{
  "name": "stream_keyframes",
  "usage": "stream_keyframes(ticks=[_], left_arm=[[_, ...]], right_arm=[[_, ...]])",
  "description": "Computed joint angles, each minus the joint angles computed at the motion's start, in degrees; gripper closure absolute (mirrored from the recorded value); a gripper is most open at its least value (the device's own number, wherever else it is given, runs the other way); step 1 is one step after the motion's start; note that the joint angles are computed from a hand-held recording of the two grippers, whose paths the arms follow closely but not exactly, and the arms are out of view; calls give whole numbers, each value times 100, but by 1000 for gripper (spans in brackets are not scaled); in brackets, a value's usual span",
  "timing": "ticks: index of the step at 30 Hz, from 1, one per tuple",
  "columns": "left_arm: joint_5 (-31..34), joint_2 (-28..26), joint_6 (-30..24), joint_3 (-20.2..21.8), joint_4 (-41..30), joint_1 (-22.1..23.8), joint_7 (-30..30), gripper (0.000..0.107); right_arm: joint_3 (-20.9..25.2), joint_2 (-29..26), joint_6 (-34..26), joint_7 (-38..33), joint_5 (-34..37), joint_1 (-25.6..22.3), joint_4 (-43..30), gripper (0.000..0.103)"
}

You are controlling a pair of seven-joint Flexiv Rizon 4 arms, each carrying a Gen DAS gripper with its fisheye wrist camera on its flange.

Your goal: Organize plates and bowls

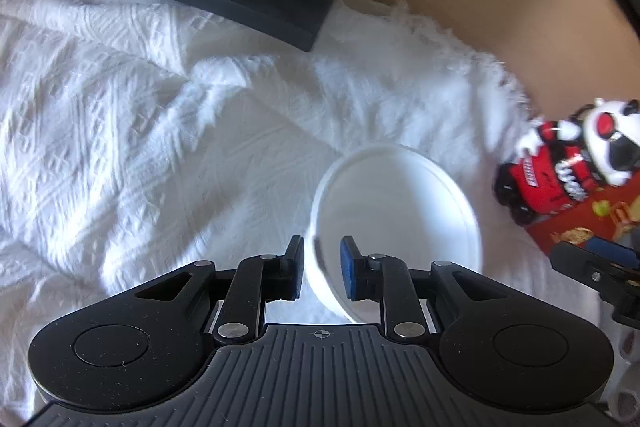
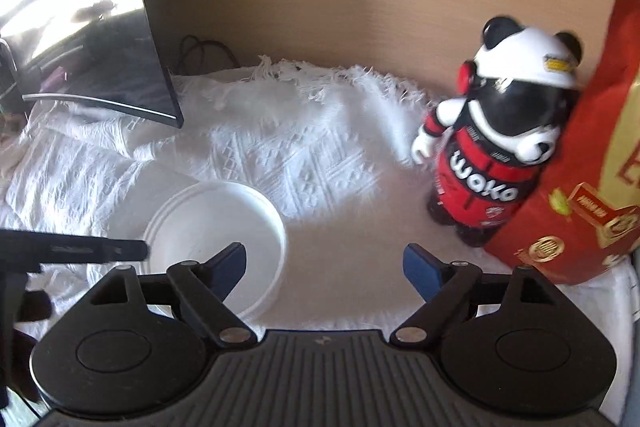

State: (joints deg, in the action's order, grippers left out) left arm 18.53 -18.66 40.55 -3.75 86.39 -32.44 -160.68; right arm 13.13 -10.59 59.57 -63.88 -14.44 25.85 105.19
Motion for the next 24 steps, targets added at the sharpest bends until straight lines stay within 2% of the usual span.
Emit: stream_keyframes(ticks=[2, 5, 9, 11, 12, 13, 14, 15, 16, 17, 20, 24], left_arm=[[26, -70, -110, 31, -75, 8, -54, 84], [-79, -139, -66, 32, -55, 77, -7, 84], [-281, -306, -36, 15, -84, 155, 168, 84], [-442, -399, 31, 0, -74, 198, 263, 84], [-549, -423, 153, -15, -21, 228, 308, 84], [-676, -446, 313, -36, 48, 265, 358, 84], [-800, -464, 458, -55, 106, 292, 404, 82], [-850, -485, 489, -46, 93, 273, 419, 79], [-817, -504, 479, -14, 38, 221, 420, 77], [-729, -524, 448, 24, -53, 150, 422, 78], [-611, -597, 531, 54, -257, 25, 457, 82], [-1052, -839, 968, -130, -436, 85, 734, 82]], right_arm=[[53, -128, -69, -66, 243, -17, -144, 17], [271, -447, -209, -710, 1020, -133, -528, 17], [26, -997, -354, -304, 647, 188, -837, 17], [73, -1285, -645, -273, 762, 202, -1107, 20], [140, -1410, -832, -311, 917, 167, -1258, 23], [220, -1539, -1039, -360, 1120, 119, -1417, 34], [305, -1634, -1238, -443, 1339, 52, -1563, 50], [399, -1702, -1421, -554, 1584, -30, -1687, 57], [461, -1726, -1543, -643, 1796, -96, -1757, 64], [442, -1683, -1538, -656, 1871, -98, -1717, 65], [380, -1437, -1316, -743, 2002, -148, -1479, 65], [200, -1013, -967, -684, 1909, -220, -1067, 65]])
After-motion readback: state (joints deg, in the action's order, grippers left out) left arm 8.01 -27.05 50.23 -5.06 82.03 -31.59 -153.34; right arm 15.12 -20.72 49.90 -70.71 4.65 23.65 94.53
